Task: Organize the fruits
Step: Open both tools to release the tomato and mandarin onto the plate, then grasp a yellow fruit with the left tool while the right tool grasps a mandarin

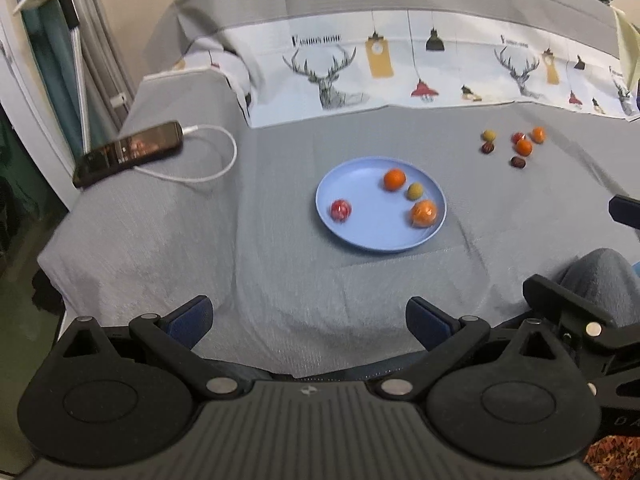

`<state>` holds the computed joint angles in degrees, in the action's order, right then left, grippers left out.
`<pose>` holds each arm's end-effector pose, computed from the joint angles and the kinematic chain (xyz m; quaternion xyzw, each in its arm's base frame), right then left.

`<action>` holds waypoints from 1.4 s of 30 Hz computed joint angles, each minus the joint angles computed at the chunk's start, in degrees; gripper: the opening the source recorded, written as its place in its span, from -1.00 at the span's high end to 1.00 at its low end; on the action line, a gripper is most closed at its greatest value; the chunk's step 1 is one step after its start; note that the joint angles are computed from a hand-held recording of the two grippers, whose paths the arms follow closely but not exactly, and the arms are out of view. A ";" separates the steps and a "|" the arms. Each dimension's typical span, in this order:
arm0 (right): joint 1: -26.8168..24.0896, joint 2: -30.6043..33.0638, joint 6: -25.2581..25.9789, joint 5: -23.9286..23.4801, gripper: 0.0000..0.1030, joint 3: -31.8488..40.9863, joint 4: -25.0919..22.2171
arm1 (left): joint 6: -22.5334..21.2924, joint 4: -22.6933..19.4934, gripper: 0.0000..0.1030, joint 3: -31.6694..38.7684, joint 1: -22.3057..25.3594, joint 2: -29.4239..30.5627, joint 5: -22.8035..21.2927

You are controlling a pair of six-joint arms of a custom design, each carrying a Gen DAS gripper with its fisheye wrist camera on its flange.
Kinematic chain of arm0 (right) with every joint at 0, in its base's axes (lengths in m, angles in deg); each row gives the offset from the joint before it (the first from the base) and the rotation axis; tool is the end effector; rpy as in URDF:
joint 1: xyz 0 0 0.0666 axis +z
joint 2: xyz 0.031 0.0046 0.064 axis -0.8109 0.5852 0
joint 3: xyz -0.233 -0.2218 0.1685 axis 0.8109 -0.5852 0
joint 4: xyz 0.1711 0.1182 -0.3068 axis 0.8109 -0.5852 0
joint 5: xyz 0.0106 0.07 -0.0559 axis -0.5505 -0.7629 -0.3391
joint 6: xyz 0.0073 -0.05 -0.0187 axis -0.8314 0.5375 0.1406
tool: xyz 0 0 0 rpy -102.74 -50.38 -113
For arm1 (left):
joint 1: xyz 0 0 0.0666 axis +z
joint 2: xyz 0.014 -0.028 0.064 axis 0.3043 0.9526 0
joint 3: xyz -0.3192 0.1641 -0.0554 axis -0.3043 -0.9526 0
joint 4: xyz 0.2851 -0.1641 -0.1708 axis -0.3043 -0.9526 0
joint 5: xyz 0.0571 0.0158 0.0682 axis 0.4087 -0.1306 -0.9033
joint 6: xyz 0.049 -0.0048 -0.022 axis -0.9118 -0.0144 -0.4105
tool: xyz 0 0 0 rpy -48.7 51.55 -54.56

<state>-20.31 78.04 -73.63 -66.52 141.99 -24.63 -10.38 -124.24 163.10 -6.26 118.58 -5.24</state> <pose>0.4834 0.3129 0.4605 -0.1715 0.8476 0.0458 0.5001 0.5113 -0.2131 0.4846 0.0343 0.9354 0.0796 0.3429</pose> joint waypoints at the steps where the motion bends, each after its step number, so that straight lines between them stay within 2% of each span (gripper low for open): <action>1: 0.03 -0.67 -0.11 0.21 -0.98 -0.80 0.39 | -0.21 0.15 -0.99 0.09 -0.13 -0.04 -0.13; 12: 0.03 -3.76 -0.54 0.96 -0.98 -4.56 2.58 | -1.01 1.85 -0.99 -0.35 -1.33 -1.06 -1.53; 16: -0.10 -3.11 -1.00 0.66 -0.98 -3.91 2.34 | -0.39 0.42 -0.99 1.13 -0.75 0.16 -1.04; 32: -1.38 -0.32 -4.28 -2.08 -0.99 -1.13 -1.24 | -1.33 -0.90 -0.99 2.80 0.42 2.64 -0.23; 38: -2.89 1.33 -7.54 -2.44 -0.99 0.51 -2.70 | -2.15 -3.31 -0.99 7.22 0.61 6.34 -0.14; 42: -4.80 3.25 -11.99 -2.15 -0.99 2.72 -5.35 | -2.08 -6.85 -0.99 15.43 0.81 11.92 1.41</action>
